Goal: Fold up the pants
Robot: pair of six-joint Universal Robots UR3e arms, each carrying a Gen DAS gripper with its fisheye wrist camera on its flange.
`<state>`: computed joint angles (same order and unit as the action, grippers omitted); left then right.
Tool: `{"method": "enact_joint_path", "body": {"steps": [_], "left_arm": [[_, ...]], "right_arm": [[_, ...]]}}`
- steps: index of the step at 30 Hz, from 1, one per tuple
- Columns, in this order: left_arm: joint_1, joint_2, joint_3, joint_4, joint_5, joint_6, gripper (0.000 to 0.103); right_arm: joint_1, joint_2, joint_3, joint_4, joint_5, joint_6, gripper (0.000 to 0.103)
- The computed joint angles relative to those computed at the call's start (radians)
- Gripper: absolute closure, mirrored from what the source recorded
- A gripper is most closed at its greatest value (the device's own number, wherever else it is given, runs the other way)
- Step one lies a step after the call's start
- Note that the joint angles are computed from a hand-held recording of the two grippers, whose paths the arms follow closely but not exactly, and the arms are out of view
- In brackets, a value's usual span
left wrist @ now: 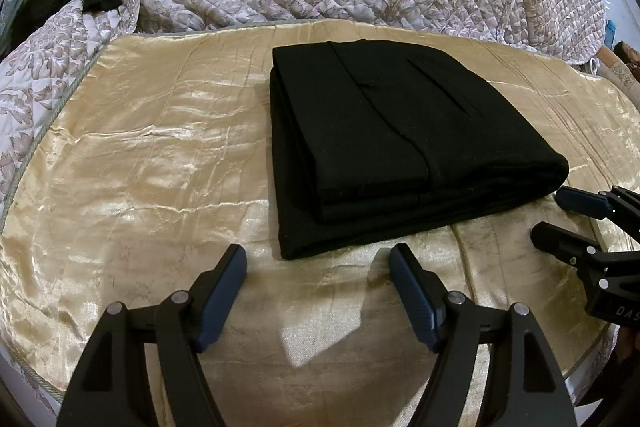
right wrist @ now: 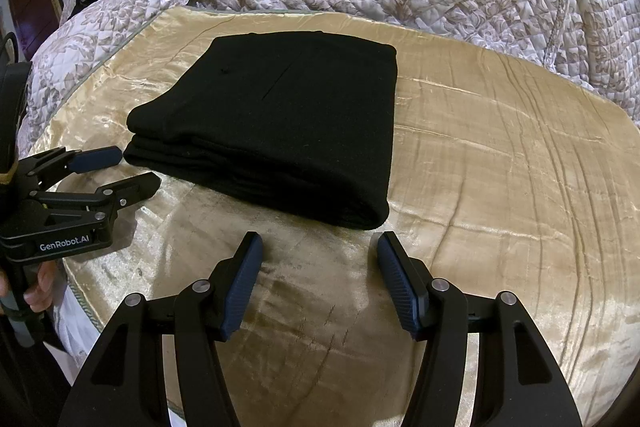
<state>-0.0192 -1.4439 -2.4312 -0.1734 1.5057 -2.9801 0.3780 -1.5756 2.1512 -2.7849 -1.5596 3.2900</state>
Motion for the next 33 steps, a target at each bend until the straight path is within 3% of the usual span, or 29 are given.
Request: {"method": "enact_joint_path", "body": {"steps": [33], "left_arm": [[0.000,-0.004,-0.002,0.005,0.002,0.002,0.026]], "right_arm": [[0.014,0.008,-0.004,-0.006,-0.015,0.012,0.041]]}}
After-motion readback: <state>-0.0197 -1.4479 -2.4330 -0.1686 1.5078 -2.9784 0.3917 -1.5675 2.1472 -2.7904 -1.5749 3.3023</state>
